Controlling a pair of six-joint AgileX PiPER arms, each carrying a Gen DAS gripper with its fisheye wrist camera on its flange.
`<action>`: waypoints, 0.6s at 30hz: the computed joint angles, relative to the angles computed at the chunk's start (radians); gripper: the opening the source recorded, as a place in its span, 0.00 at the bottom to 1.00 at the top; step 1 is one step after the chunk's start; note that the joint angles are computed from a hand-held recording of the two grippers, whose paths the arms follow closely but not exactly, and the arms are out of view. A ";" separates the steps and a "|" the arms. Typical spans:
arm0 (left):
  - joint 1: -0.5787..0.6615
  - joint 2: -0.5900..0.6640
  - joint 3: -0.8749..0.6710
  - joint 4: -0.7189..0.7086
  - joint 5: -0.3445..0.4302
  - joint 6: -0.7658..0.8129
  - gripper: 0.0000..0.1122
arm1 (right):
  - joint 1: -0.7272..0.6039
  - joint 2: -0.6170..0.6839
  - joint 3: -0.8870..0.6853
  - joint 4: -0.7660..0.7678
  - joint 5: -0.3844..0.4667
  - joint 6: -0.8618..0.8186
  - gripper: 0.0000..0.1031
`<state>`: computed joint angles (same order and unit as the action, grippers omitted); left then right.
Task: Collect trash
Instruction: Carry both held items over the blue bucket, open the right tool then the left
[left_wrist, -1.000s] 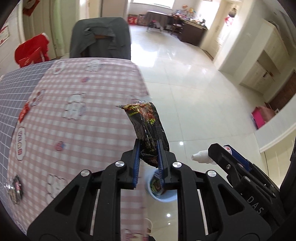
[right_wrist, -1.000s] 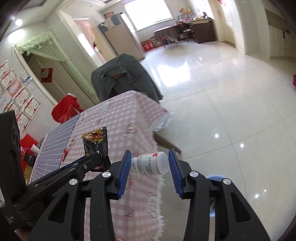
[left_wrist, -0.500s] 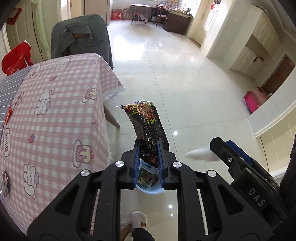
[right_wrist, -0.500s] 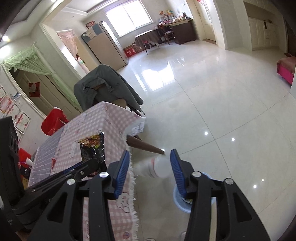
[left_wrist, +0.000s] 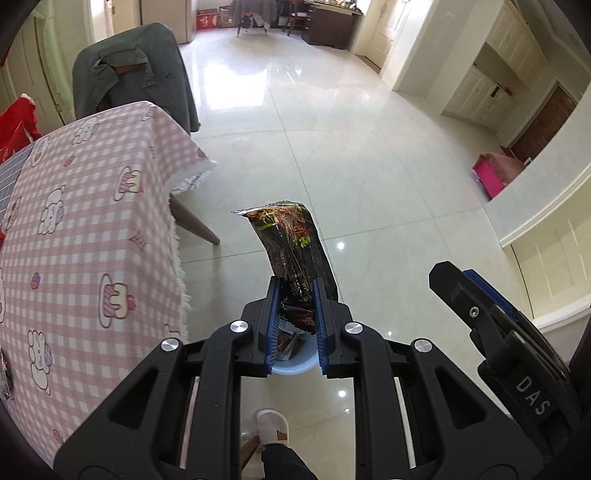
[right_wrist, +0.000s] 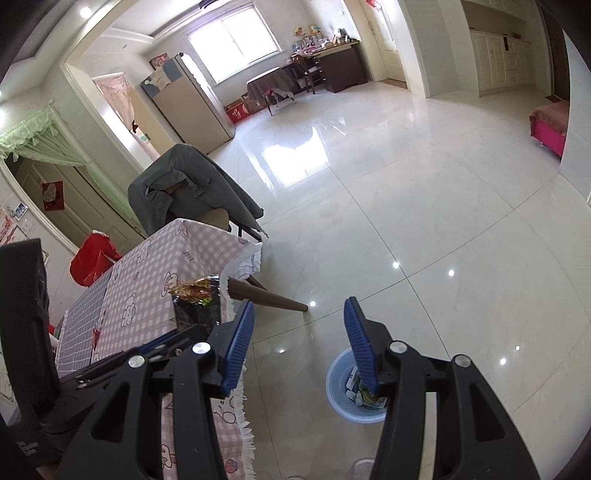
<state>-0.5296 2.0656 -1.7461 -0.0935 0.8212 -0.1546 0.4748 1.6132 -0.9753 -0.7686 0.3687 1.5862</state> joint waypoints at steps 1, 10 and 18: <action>-0.005 0.005 -0.008 -0.001 0.005 0.001 0.16 | -0.002 -0.009 0.007 -0.006 0.001 0.008 0.49; -0.038 0.041 -0.071 -0.013 0.028 0.015 0.16 | -0.008 -0.061 0.049 -0.055 0.027 0.068 0.50; -0.053 0.048 -0.094 -0.023 0.029 0.031 0.16 | 0.005 -0.091 0.072 -0.122 0.074 0.151 0.54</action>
<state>-0.5828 2.1136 -1.8401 -0.1167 0.8506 -0.1241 0.4793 1.5221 -0.9031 -0.8908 0.4429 1.7372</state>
